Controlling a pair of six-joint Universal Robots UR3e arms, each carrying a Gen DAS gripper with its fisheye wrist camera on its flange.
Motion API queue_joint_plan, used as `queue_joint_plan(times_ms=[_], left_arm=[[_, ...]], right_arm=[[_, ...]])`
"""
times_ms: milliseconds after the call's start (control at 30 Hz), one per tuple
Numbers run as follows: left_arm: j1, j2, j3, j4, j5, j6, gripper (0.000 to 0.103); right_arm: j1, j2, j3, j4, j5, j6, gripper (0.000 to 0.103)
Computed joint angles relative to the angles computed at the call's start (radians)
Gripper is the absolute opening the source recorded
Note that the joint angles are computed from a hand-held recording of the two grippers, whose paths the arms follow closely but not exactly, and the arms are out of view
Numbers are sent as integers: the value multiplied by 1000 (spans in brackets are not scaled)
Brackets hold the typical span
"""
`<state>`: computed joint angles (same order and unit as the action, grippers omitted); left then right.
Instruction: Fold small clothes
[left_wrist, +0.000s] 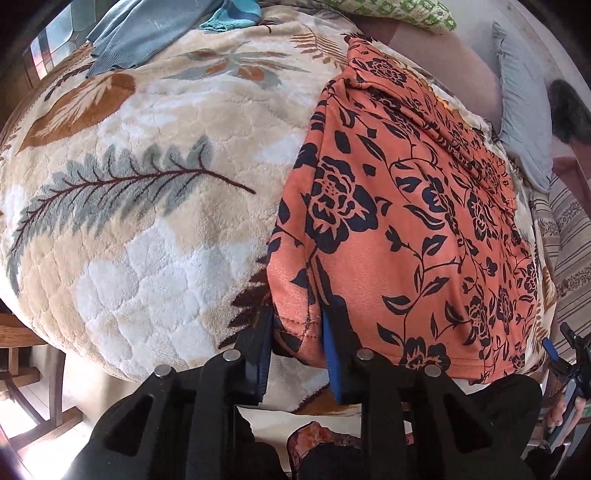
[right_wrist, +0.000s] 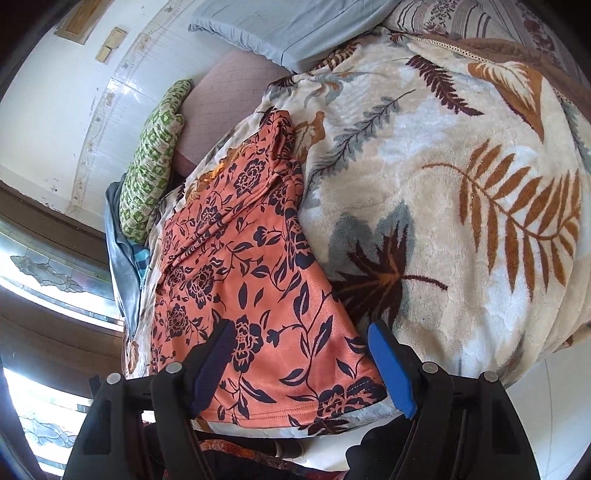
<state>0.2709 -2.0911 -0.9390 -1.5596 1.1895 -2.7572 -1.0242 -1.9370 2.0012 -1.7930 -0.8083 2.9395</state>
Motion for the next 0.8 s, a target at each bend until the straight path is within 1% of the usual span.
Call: queue_joint_plan(times_ms=[67, 100, 200, 267, 300, 400, 533, 633, 667, 733, 767, 800], left_arm=[[-5, -25, 35, -49, -20, -6, 37], [-4, -25, 26, -48, -34, -13, 44], [-8, -13, -4, -12, -37, -15, 44], [-7, -4, -24, 21, -45, -19, 30], [-5, -7, -22, 19, -53, -15, 19], [-3, -17, -19, 25, -70, -23, 17], [1, 1, -32, 29, -91, -18, 16], [9, 10, -18, 13, -118, -8, 16], [12, 9, -11, 6, -126, -6, 16], [24, 10, -4, -11, -144, -2, 16], [29, 11, -3, -15, -151, -2, 16], [38, 14, -5, -20, -157, 2, 15]], right_arm=[[16, 20, -14, 7, -23, 9, 77], [23, 28, -22, 12, -35, 11, 77], [25, 32, -30, 31, -51, 5, 77], [23, 26, -26, 27, -63, 7, 77], [27, 29, -25, 25, -71, 9, 77], [59, 81, -36, -3, -100, 35, 77], [140, 188, -62, -102, -136, 107, 77], [220, 268, -90, -211, -219, 202, 77], [247, 302, -117, -212, -257, 224, 77], [283, 341, -141, -206, -295, 235, 76], [306, 340, -146, -217, -325, 223, 74], [323, 339, -154, -213, -353, 204, 60]])
